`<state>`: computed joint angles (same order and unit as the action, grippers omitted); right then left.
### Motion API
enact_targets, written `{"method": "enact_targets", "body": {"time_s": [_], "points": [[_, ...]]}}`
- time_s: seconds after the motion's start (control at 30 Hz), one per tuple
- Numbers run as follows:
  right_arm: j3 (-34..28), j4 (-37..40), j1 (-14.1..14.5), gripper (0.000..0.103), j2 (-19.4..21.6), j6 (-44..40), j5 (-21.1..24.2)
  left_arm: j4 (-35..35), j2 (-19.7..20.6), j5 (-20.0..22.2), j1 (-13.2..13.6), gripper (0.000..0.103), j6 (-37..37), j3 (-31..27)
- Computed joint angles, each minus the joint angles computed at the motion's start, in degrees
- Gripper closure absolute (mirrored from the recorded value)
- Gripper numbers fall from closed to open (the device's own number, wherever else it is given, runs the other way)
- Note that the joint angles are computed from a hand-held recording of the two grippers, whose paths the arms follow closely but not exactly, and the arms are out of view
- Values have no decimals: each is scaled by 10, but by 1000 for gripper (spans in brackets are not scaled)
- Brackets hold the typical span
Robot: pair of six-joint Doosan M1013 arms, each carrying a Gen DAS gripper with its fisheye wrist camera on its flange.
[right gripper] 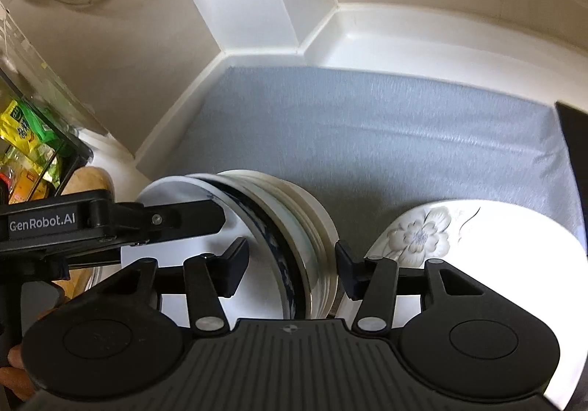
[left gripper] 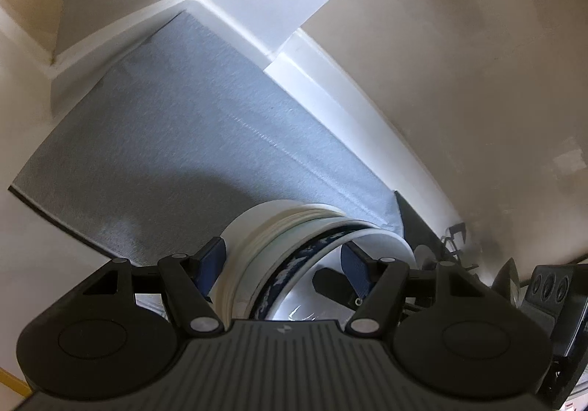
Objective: Organize plates and bowls
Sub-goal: 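Lift the bowl-and-plate stack with both grippers off the mat, then carry the stack with both grippers toward the white floral plate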
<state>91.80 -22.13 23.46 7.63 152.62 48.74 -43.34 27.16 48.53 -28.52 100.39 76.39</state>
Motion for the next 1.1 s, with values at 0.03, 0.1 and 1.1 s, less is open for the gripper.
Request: {"method": "enact_targets", "body": {"time_s": [0.03,0.1,1.1], "points": [[0,-13,2,53,-1,8,3,-2,1,0,-1,30,3,-2],[0,-31,3,55,-3,17,9,-8,0,-5,-3,30,16,-3],[-5,-7,-35,70,33,-21,-40,5,35,-27,7,28,-46,-5]]}}
